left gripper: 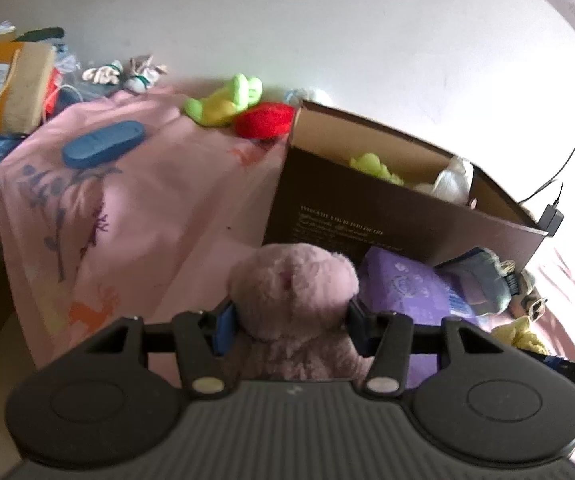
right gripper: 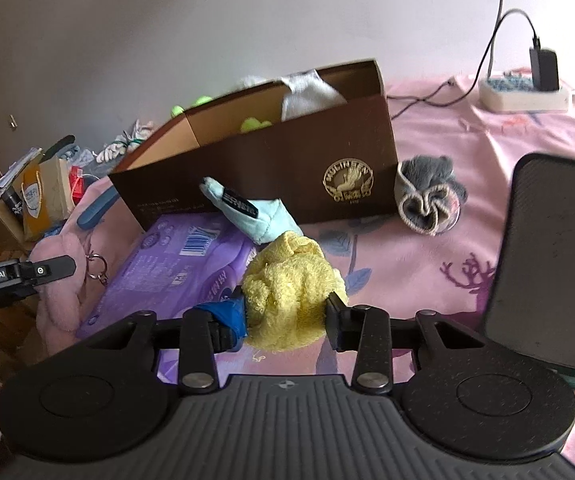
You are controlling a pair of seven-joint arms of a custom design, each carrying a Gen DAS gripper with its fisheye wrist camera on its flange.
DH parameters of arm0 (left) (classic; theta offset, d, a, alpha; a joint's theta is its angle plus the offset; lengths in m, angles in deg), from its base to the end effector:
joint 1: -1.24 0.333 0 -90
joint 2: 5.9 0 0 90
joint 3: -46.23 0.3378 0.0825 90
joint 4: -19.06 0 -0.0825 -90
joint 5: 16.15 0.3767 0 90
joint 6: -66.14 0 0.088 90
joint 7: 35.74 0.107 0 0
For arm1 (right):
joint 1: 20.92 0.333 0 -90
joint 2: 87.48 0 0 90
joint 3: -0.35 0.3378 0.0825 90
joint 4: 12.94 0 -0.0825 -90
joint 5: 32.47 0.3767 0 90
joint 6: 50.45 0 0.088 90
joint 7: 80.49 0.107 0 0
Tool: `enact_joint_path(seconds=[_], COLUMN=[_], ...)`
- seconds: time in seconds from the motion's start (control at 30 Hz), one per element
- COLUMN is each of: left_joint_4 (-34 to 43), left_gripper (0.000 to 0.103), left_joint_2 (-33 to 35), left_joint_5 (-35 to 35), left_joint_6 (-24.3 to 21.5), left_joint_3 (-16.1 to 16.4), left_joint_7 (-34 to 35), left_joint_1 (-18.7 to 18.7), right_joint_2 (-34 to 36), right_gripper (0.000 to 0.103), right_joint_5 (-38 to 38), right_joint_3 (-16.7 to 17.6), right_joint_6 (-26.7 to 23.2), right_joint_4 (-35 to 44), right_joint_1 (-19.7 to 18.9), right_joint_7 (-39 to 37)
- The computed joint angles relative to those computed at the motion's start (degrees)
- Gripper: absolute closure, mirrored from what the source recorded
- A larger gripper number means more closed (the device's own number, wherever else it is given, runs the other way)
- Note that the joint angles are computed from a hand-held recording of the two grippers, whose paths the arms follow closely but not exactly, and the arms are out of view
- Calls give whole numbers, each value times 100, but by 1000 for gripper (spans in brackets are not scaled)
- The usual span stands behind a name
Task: Organize soft objects
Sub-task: 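Lift and carry the pink teddy and yellow towel ball over the brown box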
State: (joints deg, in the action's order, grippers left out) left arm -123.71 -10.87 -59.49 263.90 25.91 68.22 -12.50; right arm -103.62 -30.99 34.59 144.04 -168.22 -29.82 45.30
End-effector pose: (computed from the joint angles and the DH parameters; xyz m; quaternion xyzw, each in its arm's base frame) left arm 0.4414 -0.2056 0.4541 -0.6202 0.6265 -0.4204 0.2148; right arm 0.3933 0.1927 0.4398 -0.5825 0.6780 -0.1798 0.4107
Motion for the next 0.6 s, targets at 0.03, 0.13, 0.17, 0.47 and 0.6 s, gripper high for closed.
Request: enact_joint_path(seconds=[0.03, 0.13, 0.17, 0.47, 0.6], left_joint_4=[-71, -246, -274, -509, -378], left_gripper=[48, 49, 49, 49, 49], left_joint_2=[-92, -337, -391, -920, -980], left_joint_5=[-11, 10, -3, 295, 578], left_joint_6=[30, 72, 94, 397, 431], left_joint_3=[1, -78, -151, -336, -333], left_joint_7=[-63, -216, -226, -552, -571], left_joint_1=[-35, -62, -25, -49, -31], right_joint_2=[-57, -220, -257, -520, -549], right_gripper=[82, 81, 81, 81, 81], right_joint_5=[-3, 22, 41, 198, 307], right_joint_3=[1, 13, 26, 37, 171], right_joint_6=[36, 136, 163, 455, 547], right_joint_4=[-40, -150, -170, -335, -239], right_joint_1=[5, 20, 17, 46, -106], right_joint_7=[-9, -28, -32, -225, -443])
